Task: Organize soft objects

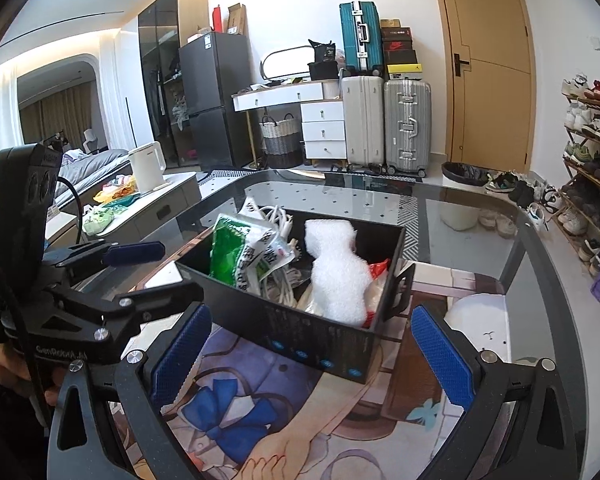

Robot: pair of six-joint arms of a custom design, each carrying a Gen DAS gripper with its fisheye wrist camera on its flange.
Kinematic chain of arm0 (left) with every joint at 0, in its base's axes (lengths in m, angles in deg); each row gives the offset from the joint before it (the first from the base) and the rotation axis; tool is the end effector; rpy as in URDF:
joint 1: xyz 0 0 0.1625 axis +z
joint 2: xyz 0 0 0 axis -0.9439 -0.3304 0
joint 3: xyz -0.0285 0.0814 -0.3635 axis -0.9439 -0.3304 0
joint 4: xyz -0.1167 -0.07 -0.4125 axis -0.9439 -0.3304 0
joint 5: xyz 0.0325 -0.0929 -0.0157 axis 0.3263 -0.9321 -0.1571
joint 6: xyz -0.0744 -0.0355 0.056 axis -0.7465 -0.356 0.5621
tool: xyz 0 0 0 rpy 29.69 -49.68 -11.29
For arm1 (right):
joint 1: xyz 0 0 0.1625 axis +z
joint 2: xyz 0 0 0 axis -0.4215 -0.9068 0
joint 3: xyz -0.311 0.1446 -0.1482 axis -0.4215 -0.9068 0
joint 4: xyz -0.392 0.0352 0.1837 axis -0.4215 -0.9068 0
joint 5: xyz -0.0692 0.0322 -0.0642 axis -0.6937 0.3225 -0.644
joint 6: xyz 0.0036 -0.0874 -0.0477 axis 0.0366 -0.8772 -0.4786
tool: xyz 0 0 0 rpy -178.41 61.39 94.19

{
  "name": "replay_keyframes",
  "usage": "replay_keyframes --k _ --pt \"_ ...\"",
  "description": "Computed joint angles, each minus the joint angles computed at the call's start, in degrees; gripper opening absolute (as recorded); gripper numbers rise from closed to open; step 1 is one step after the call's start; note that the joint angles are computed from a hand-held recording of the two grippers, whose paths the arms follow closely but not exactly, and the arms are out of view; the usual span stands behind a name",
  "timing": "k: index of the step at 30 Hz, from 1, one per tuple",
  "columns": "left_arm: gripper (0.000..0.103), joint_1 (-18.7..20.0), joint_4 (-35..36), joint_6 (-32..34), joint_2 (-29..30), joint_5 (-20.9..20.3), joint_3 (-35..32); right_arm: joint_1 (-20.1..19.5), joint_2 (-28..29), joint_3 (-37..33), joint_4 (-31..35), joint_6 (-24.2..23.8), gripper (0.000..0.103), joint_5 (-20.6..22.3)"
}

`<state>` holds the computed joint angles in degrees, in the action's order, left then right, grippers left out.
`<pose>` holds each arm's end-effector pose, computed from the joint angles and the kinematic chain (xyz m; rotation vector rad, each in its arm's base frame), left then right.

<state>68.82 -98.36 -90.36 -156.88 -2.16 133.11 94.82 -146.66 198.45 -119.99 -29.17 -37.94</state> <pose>-0.2321 -0.2055 0.0277 0.2920 2.1788 -1.1836 0.0429 -0.3373 0.2590 1.4289 -2.4524 0.7182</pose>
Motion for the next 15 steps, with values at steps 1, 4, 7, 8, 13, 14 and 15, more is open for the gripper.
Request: replay_keyframes --k 1,4,7,8,13,14,15 --pt "0.09 -0.5 1.3 -1.4 -0.4 -0.2 0.3 -0.2 -0.2 0.2 0.2 -0.2 0.102 0.2" --pt "0.099 -1.6 5.1 -4.6 -0.8 -0.4 0.5 -0.9 -1.2 0.7 1.2 -1.0 0.102 1.1" --pt "0.099 -2.4 7.2 -6.3 -0.8 -0.6 0.8 -1.7 -1.8 1.1 1.4 -1.7 0.102 2.4" --pt "0.099 -2.5 7.5 -6.7 -0.9 -0.6 1.0 -2.0 -2.0 1.2 1.6 -1.9 0.102 2.8" --pt "0.102 -3.4 9.0 -9.0 -1.4 0.0 1.9 -2.7 -2.0 1.1 2.6 -2.2 0.102 3.0" --pt "0.103 -3.5 9.3 -9.5 -1.3 0.1 2.0 -3.0 -2.1 1.4 2.1 -2.6 0.102 3.3" --pt "0.103 -3.4 9.1 -9.7 -1.0 0.3 1.9 -3.6 -2.7 1.9 1.4 -3.3 0.102 4.0"
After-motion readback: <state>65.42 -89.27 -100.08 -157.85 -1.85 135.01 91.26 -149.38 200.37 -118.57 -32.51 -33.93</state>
